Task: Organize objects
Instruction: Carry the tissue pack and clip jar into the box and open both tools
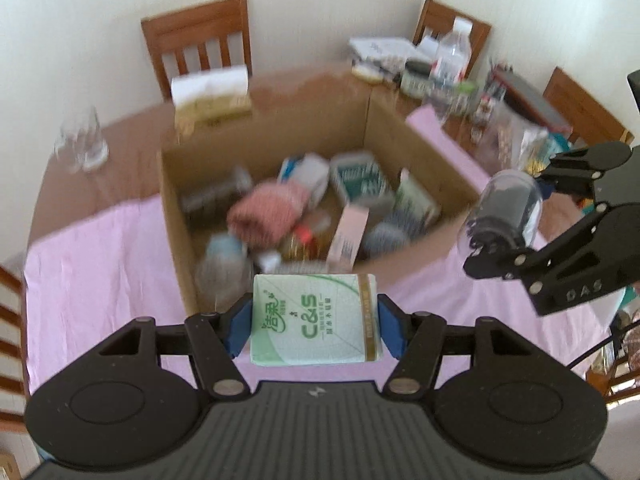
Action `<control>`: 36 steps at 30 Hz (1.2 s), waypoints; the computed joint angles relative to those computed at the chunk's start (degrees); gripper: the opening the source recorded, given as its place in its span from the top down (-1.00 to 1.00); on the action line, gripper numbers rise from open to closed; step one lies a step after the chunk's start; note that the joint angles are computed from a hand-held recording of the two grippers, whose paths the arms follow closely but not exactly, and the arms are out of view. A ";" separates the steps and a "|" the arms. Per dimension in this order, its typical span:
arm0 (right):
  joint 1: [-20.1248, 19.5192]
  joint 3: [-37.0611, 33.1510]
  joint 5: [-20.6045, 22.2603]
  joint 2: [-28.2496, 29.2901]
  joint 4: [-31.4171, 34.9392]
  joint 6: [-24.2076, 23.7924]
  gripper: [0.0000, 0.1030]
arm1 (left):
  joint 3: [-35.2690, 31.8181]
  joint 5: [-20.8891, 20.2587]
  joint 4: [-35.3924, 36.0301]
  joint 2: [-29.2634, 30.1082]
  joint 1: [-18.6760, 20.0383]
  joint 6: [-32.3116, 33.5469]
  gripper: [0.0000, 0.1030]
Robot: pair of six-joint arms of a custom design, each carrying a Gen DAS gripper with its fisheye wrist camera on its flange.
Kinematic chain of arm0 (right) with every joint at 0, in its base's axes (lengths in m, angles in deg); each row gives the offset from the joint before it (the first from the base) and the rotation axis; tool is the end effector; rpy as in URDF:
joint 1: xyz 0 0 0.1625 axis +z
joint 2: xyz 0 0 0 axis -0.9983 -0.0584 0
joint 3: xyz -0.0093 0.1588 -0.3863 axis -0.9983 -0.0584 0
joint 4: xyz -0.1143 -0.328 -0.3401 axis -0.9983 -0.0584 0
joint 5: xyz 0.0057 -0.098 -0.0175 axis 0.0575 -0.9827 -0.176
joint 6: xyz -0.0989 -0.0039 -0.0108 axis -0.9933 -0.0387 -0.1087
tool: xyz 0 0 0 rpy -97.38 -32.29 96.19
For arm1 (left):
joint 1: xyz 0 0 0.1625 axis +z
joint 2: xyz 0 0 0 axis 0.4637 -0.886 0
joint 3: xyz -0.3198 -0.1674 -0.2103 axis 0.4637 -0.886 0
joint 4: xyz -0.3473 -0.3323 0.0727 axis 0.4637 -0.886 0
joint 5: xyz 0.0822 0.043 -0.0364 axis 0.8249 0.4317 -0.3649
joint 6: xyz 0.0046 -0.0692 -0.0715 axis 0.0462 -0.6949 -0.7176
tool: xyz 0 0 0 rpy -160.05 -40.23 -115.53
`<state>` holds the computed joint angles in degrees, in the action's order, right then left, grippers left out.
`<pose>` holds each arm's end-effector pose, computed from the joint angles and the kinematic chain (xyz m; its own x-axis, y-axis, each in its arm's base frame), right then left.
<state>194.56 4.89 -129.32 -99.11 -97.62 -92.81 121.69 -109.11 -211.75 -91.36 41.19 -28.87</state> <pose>0.3344 -0.7777 0.0457 -0.6584 -0.4326 0.6160 -0.6237 0.7717 -0.1247 -0.1026 -0.7773 0.3182 -0.6508 0.4687 -0.5973 0.6658 0.7304 -0.1523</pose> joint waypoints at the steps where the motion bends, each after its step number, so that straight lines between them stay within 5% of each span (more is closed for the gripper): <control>1: 0.07 -0.76 0.04 0.22 -0.26 -1.03 -0.56 | -0.73 -0.14 -0.41 0.60 -0.16 0.35 -0.22; 13: -0.48 -10.29 0.95 4.70 -0.68 -4.99 -0.57 | -10.40 0.86 -3.43 8.74 -0.62 1.72 -0.23; 16: -0.83 -12.76 1.53 6.22 -0.07 -6.01 -1.00 | -12.22 1.01 -3.23 10.19 -0.54 1.96 -0.23; 18: -0.86 -13.36 0.85 6.78 -0.37 -7.06 -1.00 | -13.44 0.94 -2.70 11.19 -0.50 2.25 -0.23; 36: -2.01 -7.15 -0.27 3.06 -2.15 -2.01 -1.00 | -24.49 0.34 0.41 20.70 -0.87 3.46 -0.33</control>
